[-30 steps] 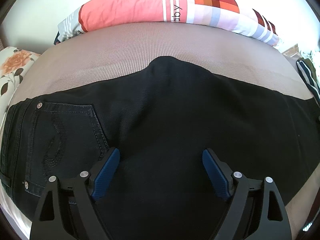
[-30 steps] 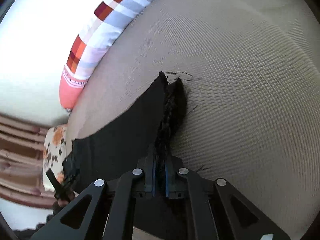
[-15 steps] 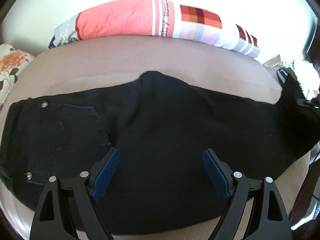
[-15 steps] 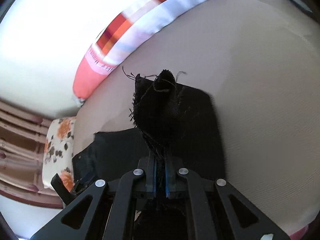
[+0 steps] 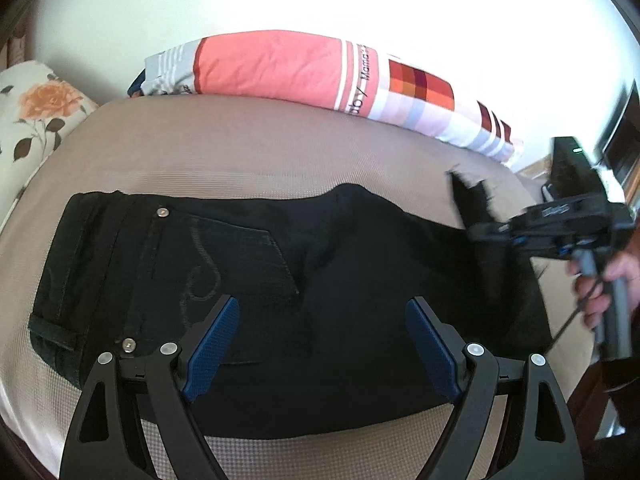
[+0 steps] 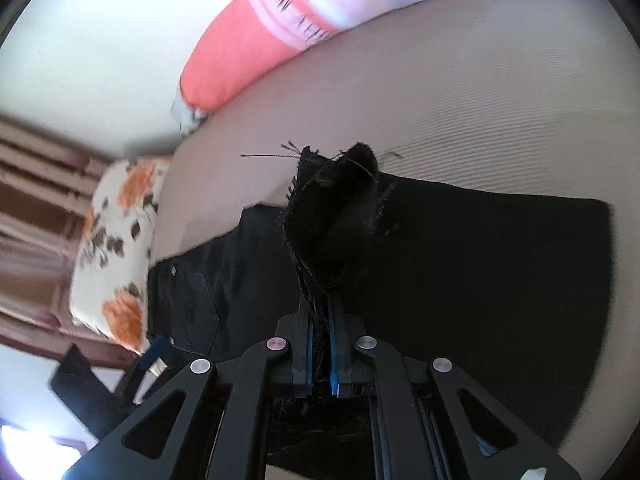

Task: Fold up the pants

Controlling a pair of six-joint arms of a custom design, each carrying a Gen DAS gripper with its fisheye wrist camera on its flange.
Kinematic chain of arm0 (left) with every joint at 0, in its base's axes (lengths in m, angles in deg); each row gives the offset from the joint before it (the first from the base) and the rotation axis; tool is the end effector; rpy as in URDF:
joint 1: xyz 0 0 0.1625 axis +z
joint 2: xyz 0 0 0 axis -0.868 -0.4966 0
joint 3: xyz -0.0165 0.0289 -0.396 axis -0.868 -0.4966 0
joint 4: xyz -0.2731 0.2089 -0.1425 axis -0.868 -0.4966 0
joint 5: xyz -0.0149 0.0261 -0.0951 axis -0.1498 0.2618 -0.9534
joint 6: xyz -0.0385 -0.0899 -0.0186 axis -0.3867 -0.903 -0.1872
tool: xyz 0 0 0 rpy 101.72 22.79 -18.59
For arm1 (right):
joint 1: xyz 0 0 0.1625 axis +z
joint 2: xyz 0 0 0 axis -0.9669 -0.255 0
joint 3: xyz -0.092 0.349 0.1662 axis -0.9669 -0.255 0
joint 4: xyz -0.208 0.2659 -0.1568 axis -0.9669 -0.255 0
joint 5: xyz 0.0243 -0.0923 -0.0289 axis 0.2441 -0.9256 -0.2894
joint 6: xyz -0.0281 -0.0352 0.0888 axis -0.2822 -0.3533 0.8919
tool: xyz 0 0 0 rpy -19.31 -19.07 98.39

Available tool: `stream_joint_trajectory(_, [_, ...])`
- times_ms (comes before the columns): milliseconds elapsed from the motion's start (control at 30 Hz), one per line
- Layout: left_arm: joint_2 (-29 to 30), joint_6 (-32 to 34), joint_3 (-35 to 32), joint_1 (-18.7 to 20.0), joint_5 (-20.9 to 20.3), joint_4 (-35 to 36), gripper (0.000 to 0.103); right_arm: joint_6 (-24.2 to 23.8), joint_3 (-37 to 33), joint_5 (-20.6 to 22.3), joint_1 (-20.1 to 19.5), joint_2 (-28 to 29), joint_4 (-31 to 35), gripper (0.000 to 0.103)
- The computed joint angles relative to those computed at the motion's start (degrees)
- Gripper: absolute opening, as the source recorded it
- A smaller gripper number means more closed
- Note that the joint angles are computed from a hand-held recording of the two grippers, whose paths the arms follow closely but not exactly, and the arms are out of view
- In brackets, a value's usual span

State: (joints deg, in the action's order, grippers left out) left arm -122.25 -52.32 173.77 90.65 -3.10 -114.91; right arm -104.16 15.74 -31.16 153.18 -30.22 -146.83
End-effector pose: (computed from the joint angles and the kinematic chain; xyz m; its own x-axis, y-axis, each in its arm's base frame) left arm -0.3180 -0.4278 -0.0156 -0.8602 -0.1401 -0.4903 0.1993 0.7926 -0.5763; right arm -0.0249 -0.6739 0.3123 -0.9763 -0.1572 0.1490 -0.1448 0.9853 0.0909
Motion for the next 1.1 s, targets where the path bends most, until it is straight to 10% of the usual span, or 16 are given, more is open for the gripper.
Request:
stream_joint_trajectory(233, [-1.2, 1.7, 2.2, 0.2, -0.3, -5.3, 0.085, -4.3, 7.8, -8.0, 3.7, 1.7, -5.1, 0.021])
stream_joint_trajectory(400, [-0.9, 4.8, 2.3, 1.7, -4.2, -11.2, 0.085, -5.0, 7.5, -4.2, 3.8, -0.4, -3.8, 0.033])
stream_joint_trajectory(700, [2.7, 9.9, -1.7, 9.6, -24.8, -23.4, 0.078, -3.8, 9.7, -3.2, 0.6, -8.6, -5.7, 0.042])
stream_joint_trajectory(833, [4.4, 8.7, -6.5, 13.3, -30.6, -18.2, 0.055, -1.9, 10.8, -1.5, -2.0, -11.6, -5.7, 0.042])
stream_joint_trajectory(1100, [7.3, 7.7, -13.0, 17.7, -34.4, -11.7, 0.049, 0.2, 13.1, -0.9, -4.5, -13.8, -7.3, 0.042])
